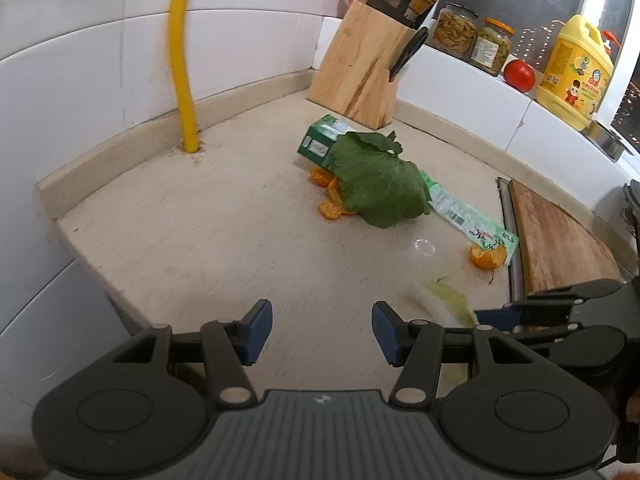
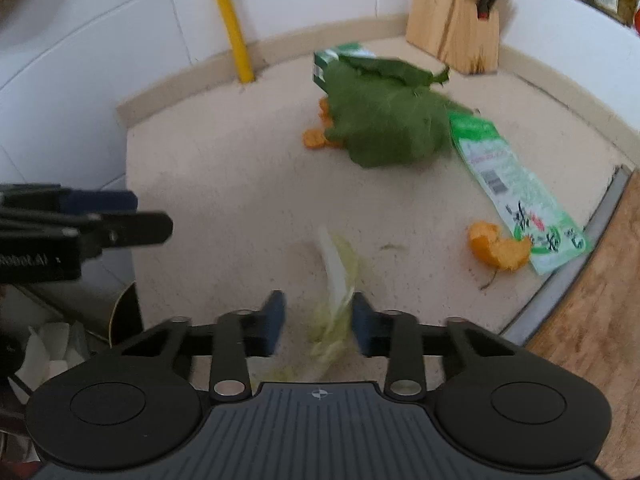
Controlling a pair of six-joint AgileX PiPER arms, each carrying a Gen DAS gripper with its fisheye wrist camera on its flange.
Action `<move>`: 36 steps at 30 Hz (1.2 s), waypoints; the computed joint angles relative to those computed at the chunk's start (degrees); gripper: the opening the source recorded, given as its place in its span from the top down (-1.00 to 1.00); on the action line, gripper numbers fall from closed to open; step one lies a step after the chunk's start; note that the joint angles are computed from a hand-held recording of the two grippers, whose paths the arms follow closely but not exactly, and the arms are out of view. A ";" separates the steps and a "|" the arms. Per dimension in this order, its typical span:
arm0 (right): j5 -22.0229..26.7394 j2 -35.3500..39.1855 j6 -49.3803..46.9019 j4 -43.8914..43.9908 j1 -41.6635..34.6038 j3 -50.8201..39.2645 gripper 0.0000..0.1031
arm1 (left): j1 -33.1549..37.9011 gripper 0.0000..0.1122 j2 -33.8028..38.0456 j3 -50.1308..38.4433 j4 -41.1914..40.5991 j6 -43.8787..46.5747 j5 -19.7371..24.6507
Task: Collect trash
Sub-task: 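Grasp the pale cabbage leaf with the right tool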
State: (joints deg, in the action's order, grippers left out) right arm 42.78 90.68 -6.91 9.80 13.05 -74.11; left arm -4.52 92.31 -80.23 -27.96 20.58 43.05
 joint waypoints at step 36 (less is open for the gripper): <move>8.57 -7.77 -10.66 19.26 -29.10 4.49 0.86 | -16.83 0.15 35.10 -49.26 -3.73 10.13 20.04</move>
